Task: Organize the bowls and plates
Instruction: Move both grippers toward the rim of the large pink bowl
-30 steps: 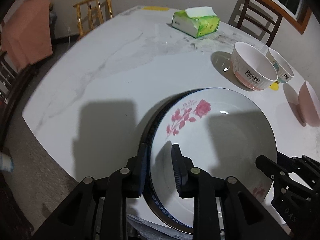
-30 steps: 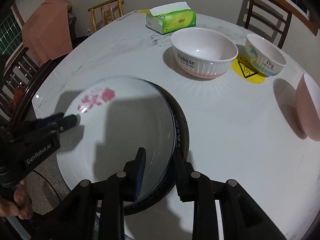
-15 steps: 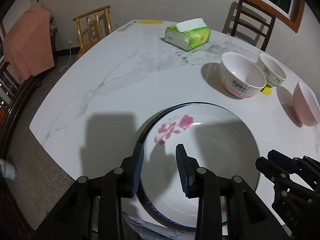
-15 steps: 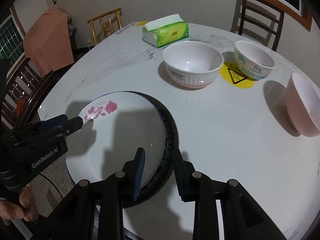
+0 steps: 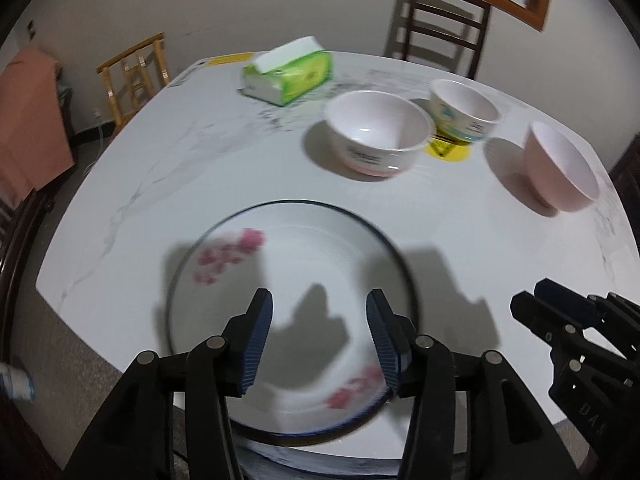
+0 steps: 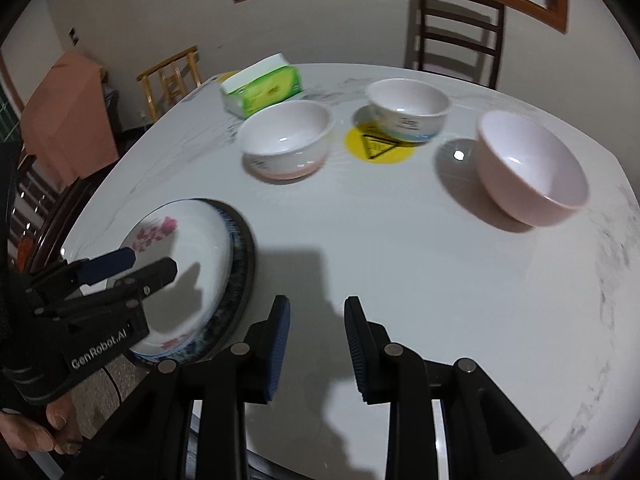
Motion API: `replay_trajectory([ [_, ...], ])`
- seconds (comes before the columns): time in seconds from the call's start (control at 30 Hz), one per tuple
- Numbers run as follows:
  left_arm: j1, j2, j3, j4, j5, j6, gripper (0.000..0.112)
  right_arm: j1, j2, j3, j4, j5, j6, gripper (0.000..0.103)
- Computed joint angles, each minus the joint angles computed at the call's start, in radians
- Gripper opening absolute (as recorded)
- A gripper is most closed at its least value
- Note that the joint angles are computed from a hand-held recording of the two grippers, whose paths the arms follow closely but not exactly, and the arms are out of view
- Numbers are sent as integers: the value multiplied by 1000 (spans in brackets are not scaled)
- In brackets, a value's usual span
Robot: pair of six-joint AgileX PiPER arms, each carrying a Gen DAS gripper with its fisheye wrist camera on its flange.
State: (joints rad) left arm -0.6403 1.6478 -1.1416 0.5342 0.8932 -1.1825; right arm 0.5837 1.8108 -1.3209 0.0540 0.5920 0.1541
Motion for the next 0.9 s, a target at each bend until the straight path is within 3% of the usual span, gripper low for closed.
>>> replay_trajectory([
  [0.5,-86,206,-317,-88,61,151,52,-247,-99,85,46,14,-78,29],
  [0.9,-60,422,-676,-173,190,313,53,-431,-23,-42,151,83,-201,29],
])
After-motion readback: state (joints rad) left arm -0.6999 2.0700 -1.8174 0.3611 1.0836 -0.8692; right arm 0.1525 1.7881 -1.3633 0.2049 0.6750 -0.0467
